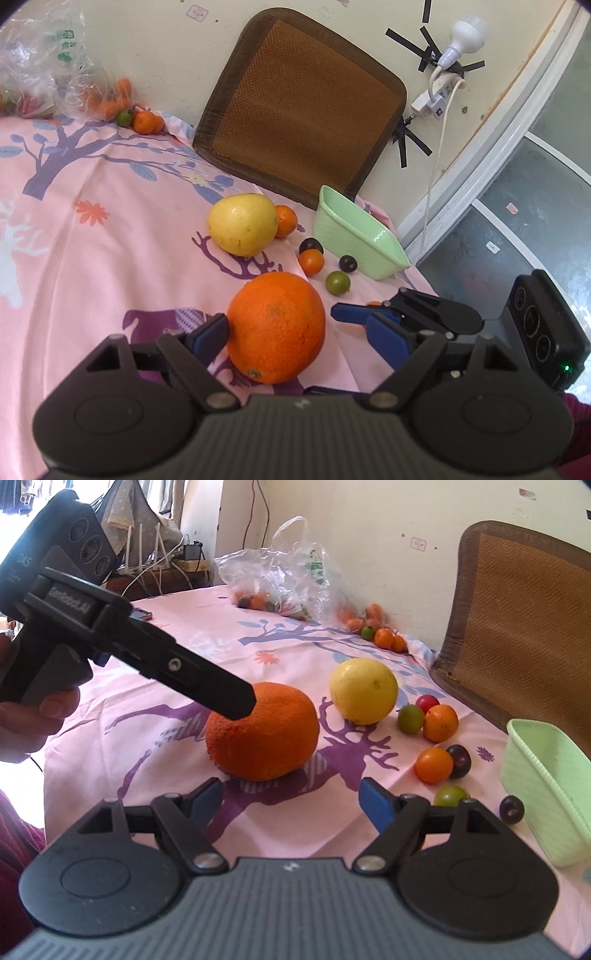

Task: Organize fruits
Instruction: 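Grasp the large navel orange with the right tool while the left tool clamps it too, then carry the orange with both tools into the green basket and open both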

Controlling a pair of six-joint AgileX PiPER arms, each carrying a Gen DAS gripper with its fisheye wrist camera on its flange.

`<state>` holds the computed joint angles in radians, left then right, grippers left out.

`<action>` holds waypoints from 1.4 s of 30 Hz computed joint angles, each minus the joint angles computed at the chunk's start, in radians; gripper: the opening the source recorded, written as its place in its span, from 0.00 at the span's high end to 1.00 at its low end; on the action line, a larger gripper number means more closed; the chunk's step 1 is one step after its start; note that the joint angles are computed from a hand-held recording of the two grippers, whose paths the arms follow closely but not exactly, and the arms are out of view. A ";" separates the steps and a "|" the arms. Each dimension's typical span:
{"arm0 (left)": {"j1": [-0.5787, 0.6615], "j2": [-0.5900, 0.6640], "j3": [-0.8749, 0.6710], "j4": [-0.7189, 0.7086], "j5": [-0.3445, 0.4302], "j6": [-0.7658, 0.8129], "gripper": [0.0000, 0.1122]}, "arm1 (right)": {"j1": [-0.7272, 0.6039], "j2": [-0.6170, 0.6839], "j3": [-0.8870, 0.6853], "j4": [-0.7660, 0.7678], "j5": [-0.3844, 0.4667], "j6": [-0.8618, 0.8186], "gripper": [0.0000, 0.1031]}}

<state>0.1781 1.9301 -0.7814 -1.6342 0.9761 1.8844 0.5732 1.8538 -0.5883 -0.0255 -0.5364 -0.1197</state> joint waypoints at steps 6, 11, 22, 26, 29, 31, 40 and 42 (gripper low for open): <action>0.008 0.002 -0.009 0.016 0.017 -0.017 0.25 | -0.018 0.019 -0.040 -0.083 0.025 0.044 0.20; -0.008 0.000 -0.004 -0.008 -0.012 0.008 0.25 | -0.032 0.048 -0.081 -0.192 0.029 0.138 0.20; -0.052 0.018 -0.024 -0.037 -0.079 0.014 0.40 | 0.048 0.096 -0.103 0.024 -0.017 0.065 0.29; -0.086 -0.002 -0.040 -0.046 -0.068 0.020 0.41 | 0.054 0.055 -0.040 0.125 -0.083 0.030 0.29; -0.161 -0.032 -0.072 -0.075 -0.104 0.024 0.40 | 0.052 0.024 0.000 0.222 -0.145 -0.031 0.29; -0.223 -0.035 -0.122 -0.081 -0.136 0.000 0.40 | 0.046 0.010 0.018 0.293 -0.189 -0.081 0.29; -0.503 0.115 -0.545 0.027 -0.278 -0.259 0.39 | -0.225 -0.056 0.059 0.223 -0.268 -0.027 0.29; -0.549 0.185 -0.678 0.102 -0.301 -0.374 0.39 | -0.299 -0.045 0.046 0.182 -0.272 0.008 0.29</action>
<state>-0.3712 2.1147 -1.4591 -1.5322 0.6746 1.5103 0.2746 1.8090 -0.5423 0.1563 -0.8080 -0.1121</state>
